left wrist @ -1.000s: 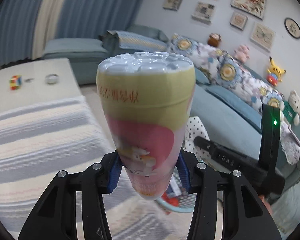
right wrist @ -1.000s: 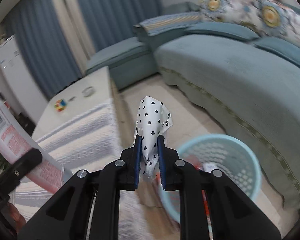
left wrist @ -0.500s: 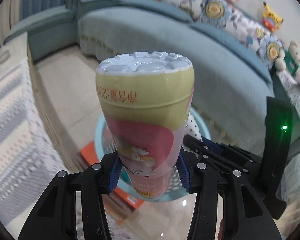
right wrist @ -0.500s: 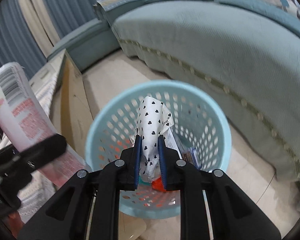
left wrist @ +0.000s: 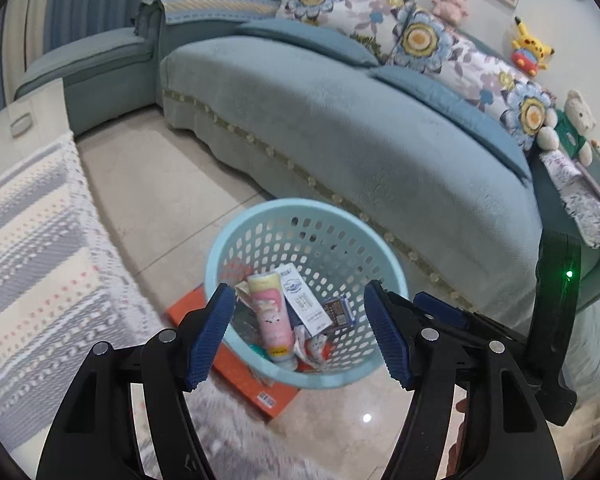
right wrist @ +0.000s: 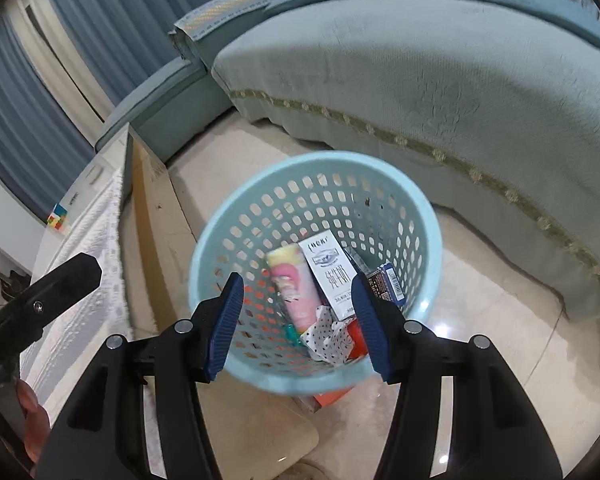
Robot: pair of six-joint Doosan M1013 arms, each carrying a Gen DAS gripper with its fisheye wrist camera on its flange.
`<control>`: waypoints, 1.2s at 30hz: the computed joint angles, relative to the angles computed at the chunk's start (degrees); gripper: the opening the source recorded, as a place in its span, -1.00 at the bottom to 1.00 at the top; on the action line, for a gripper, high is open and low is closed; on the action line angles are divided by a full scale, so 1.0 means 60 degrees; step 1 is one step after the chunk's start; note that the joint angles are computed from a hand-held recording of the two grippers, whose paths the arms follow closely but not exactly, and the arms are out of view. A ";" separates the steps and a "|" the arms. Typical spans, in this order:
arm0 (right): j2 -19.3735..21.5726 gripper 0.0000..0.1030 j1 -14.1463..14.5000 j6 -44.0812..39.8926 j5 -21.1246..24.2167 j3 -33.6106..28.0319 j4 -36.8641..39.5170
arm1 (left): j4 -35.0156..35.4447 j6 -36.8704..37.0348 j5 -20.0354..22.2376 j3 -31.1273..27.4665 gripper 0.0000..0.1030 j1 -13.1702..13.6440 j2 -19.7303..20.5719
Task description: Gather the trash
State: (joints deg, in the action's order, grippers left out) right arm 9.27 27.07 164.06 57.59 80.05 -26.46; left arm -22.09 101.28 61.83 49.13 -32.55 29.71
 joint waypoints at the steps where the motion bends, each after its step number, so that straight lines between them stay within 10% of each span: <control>1: -0.0001 0.02 0.0083 0.0027 0.0116 -0.0110 -0.0094 | -0.0038 0.0035 -0.0075 0.0090 0.28 0.0020 -0.0150; 14: 0.0712 0.26 0.1690 0.0222 0.2753 -0.2676 -0.2343 | -0.0320 0.0252 -0.1971 0.2153 0.55 0.0559 -0.2347; 23: 0.1233 0.44 0.2630 0.1095 0.4072 -0.3043 -0.4842 | 0.2931 -0.2018 -0.5143 0.4248 0.55 0.0239 -0.3445; 36: 0.1468 0.52 0.2916 0.0839 0.4147 -0.2568 -0.6253 | 0.5151 -0.4063 -0.5732 0.4566 0.73 0.0185 -0.3517</control>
State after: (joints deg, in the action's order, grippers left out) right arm 18.08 44.56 169.09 82.46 64.64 -63.98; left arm 8.81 76.90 27.44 76.53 -31.44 8.60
